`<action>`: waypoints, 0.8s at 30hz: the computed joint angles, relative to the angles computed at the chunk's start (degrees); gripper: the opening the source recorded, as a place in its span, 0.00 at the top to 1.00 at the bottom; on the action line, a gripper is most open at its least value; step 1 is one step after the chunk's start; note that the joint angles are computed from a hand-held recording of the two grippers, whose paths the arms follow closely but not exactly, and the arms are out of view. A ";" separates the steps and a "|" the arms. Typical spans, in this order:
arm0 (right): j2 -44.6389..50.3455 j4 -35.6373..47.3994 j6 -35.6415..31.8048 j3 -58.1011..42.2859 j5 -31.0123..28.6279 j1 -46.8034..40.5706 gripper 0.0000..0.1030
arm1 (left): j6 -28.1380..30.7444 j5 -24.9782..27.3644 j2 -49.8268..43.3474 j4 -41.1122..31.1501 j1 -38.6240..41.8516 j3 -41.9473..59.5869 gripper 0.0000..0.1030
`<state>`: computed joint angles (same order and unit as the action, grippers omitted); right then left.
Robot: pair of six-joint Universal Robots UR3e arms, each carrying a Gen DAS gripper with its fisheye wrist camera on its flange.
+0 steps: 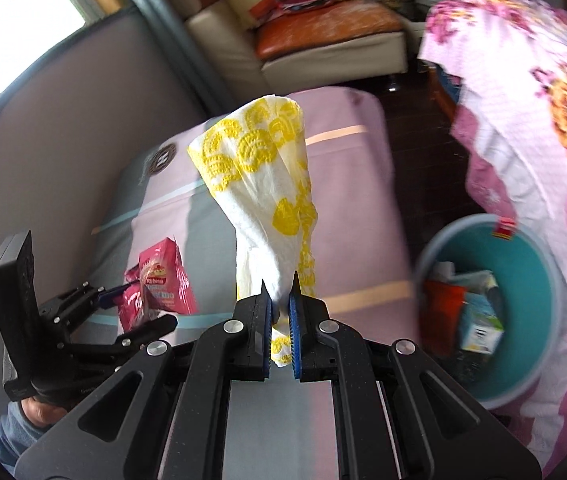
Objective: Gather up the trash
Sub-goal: 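Carry the napkin and Nabati packet over the teal bin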
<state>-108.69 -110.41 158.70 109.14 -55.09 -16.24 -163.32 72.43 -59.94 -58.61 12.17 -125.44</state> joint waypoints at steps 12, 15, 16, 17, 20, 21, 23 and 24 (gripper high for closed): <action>-8.97 18.83 -23.20 1.91 4.19 -28.77 0.93 | -19.61 9.98 -34.39 13.86 -29.92 22.17 0.34; -7.96 19.94 -26.43 1.27 3.97 -33.16 0.93 | -20.85 10.71 -40.47 13.41 -33.20 27.80 0.34; -7.47 19.73 -27.10 1.27 3.78 -34.36 0.93 | -21.10 10.85 -42.15 13.12 -33.97 29.46 0.34; -6.67 19.35 -27.62 1.21 3.49 -35.44 0.93 | -21.33 10.97 -43.66 12.85 -34.66 30.95 0.34; -4.83 18.54 -28.07 0.79 2.61 -37.12 0.93 | -21.88 11.22 -47.95 12.06 -36.73 35.32 0.34; -4.17 18.00 -27.98 0.69 2.33 -37.35 0.93 | -22.01 11.31 -49.28 11.78 -37.36 36.73 0.31; -3.10 17.39 -28.13 0.61 1.75 -38.14 0.93 | -22.13 11.37 -51.04 11.76 -38.21 38.43 0.29; -2.73 17.13 -28.24 0.65 1.64 -38.42 0.93 | -22.18 11.59 -51.84 11.59 -38.60 39.26 0.28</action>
<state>-111.42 -93.28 130.46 109.79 -53.45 -54.66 -185.51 84.02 -111.78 -47.02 -26.43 -86.18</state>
